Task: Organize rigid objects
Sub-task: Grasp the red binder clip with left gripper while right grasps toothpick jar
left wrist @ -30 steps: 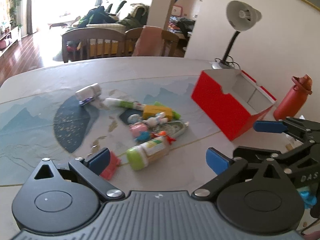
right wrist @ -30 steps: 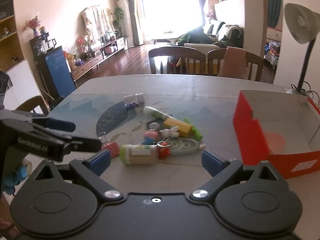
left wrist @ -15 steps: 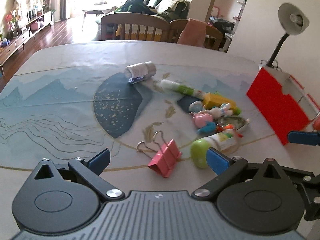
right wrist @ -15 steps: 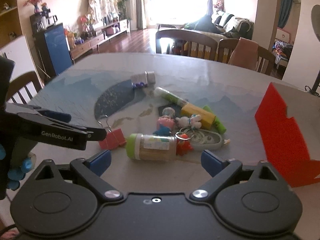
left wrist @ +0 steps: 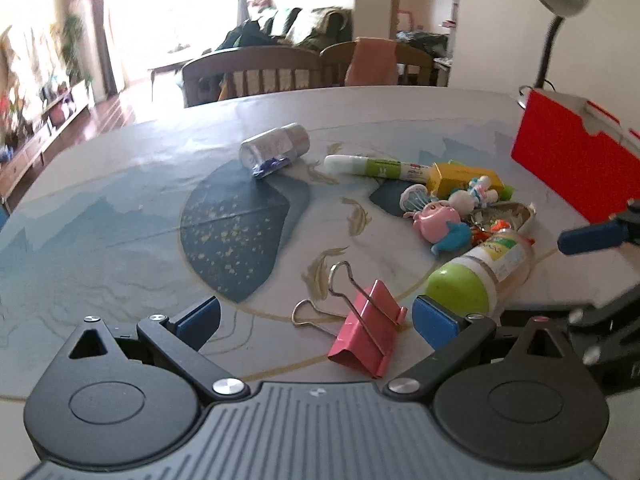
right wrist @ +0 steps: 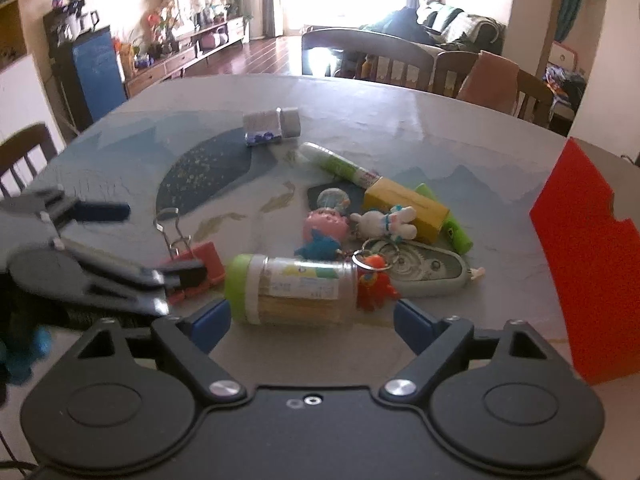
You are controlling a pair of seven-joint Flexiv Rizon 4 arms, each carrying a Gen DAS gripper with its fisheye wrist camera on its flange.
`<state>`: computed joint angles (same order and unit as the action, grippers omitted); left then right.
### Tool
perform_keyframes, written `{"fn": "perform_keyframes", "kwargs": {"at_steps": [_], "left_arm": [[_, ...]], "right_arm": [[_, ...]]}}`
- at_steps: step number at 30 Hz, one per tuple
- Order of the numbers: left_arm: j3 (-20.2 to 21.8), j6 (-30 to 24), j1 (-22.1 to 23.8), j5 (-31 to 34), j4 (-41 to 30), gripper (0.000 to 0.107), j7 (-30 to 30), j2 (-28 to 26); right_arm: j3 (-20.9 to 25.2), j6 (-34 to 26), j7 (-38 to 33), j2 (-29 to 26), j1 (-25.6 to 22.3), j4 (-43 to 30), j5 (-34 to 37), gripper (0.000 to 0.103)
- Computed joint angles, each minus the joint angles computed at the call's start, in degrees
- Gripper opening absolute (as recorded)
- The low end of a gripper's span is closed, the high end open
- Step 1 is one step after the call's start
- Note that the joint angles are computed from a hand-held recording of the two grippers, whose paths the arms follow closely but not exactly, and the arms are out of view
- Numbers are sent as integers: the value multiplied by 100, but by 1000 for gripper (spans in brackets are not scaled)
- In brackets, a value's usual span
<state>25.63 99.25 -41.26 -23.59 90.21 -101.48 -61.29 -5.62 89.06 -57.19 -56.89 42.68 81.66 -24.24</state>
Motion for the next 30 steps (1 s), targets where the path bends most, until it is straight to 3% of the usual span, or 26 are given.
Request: {"fn": "perform_keyframes", "kwargs": {"at_steps": [8, 16, 19, 24, 30], "left_arm": [[-130, 241, 25, 5, -96, 100, 334, -169], [-140, 366, -39, -302, -181, 72, 567, -301], [-361, 410, 116, -257, -216, 59, 755, -278], [-674, 533, 309, -209, -238, 49, 1032, -250], [-665, 580, 234, -423, -217, 39, 1231, -266]], "right_arm": [[408, -707, 62, -55, -219, -424, 82, 88], [617, -1316, 232, -222, -201, -862, 89, 88], [589, -1442, 292, -269, -147, -952, 49, 88], [518, -1688, 495, -375, -62, -1148, -2, 85], [451, -1834, 719, -435, -8, -1246, -70, 83]]}}
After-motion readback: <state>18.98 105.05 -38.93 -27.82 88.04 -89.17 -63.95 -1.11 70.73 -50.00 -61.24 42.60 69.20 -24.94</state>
